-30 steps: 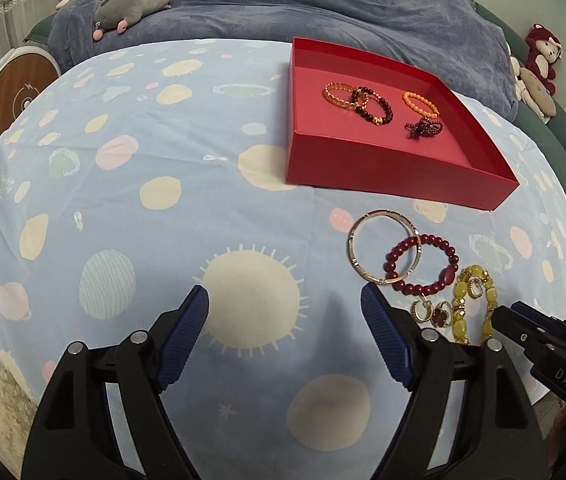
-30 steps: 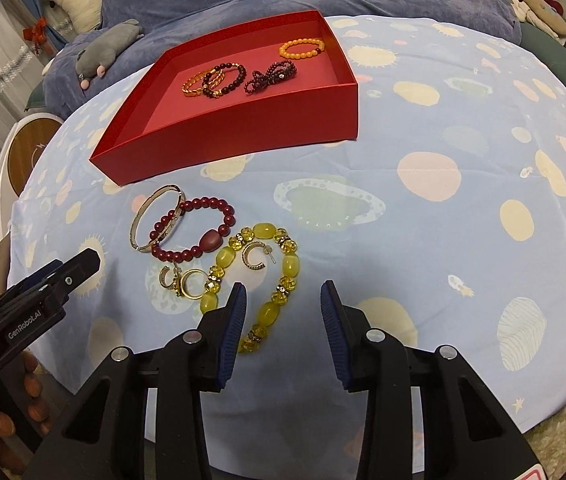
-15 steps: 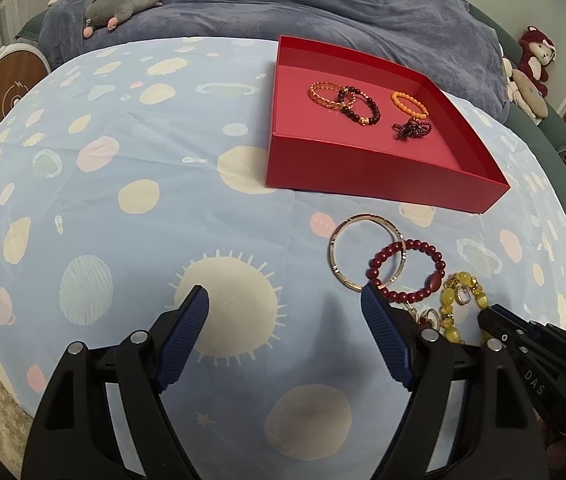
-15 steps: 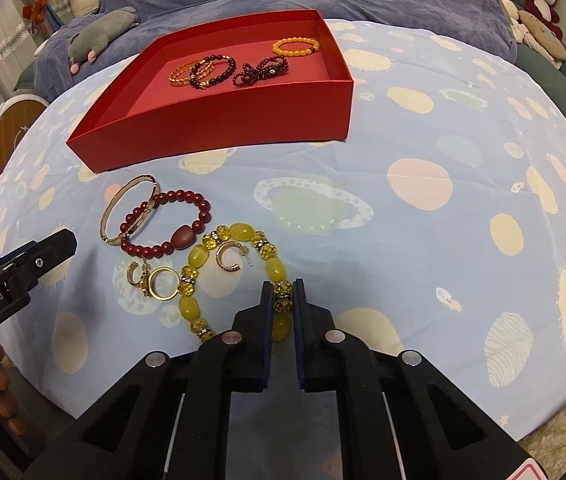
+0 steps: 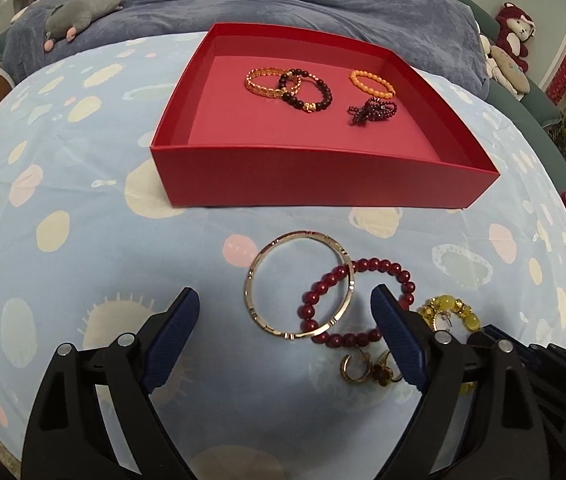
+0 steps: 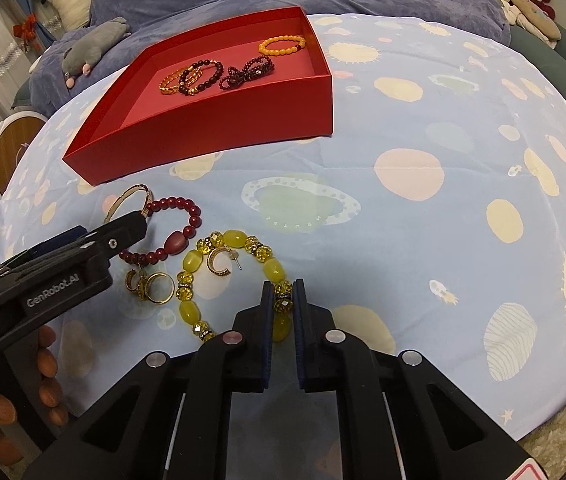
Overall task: Organize jewelry
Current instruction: 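Close the right tool on the yellow jade bracelet while the left tool approaches the rose-gold bangle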
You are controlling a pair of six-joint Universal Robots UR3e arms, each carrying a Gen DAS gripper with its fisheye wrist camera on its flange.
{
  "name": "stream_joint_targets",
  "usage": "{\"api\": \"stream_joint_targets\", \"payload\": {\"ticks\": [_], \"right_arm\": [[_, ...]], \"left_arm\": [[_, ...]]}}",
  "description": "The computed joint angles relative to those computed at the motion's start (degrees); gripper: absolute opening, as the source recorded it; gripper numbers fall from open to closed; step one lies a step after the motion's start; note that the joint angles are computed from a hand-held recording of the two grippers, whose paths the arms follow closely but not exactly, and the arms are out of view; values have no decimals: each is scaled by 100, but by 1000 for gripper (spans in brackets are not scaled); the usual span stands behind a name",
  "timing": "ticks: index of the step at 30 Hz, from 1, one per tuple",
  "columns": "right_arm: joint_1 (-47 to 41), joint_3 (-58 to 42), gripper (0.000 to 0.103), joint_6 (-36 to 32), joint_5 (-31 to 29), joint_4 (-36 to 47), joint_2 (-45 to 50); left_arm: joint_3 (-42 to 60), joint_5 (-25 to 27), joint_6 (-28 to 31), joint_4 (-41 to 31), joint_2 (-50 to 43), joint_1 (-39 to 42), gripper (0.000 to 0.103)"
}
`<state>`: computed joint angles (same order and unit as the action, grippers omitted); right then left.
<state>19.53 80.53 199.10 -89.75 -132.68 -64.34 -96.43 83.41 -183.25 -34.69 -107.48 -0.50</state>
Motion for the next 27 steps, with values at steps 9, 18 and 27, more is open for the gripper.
{"api": "stream_joint_targets", "payload": {"ticks": [9, 18, 27], "right_arm": [[-16, 27, 9, 19, 45, -64, 7], [-46, 50, 9, 36, 142, -83, -30], [-27, -110, 9, -25, 226, -103, -290]], "left_arm": [[-52, 143, 155, 467, -140, -86, 59], [-192, -48, 223, 491, -12, -1, 53], [-399, -290, 160, 206, 549, 254, 53]]}}
